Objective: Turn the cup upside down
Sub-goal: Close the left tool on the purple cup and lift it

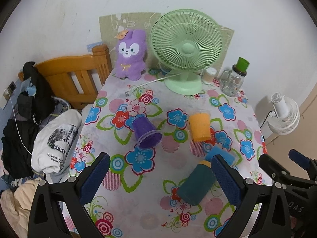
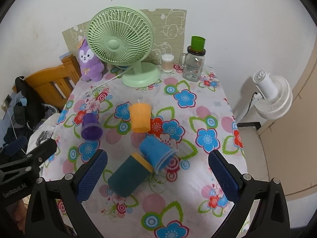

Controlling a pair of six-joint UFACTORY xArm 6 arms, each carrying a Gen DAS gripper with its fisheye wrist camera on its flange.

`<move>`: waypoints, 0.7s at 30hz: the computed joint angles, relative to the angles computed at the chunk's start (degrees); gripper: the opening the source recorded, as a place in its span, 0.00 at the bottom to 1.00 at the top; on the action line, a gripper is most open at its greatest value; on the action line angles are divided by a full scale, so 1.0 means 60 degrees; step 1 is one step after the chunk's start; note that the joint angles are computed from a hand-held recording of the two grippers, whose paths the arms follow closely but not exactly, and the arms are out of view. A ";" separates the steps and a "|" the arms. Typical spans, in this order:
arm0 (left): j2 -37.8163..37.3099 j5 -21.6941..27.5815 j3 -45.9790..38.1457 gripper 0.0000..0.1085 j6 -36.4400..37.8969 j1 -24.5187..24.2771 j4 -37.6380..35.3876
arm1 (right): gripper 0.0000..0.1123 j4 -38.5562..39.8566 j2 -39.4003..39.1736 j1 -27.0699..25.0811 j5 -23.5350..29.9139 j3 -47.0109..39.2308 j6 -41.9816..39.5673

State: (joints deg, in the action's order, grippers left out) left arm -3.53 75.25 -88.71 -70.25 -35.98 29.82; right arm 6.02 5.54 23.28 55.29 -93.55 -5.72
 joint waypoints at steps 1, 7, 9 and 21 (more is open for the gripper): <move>0.0033 -0.0064 0.0006 0.95 0.0022 0.0101 -0.0071 | 0.91 0.0038 0.0246 0.0024 0.0072 -0.0296 -0.0026; 0.0324 -0.0349 0.0007 0.95 0.0172 0.0729 -0.0485 | 0.91 0.0337 0.1563 0.0175 0.0562 -0.1820 -0.0349; 0.0430 -0.0466 0.0031 0.94 0.0280 0.0986 -0.0656 | 0.91 0.0412 0.1968 0.0239 0.0702 -0.2271 -0.0494; 0.1338 -0.0971 -0.0029 0.93 0.0961 0.2281 -0.1422 | 0.91 0.0132 0.5499 0.0687 0.2279 -0.6861 -0.0317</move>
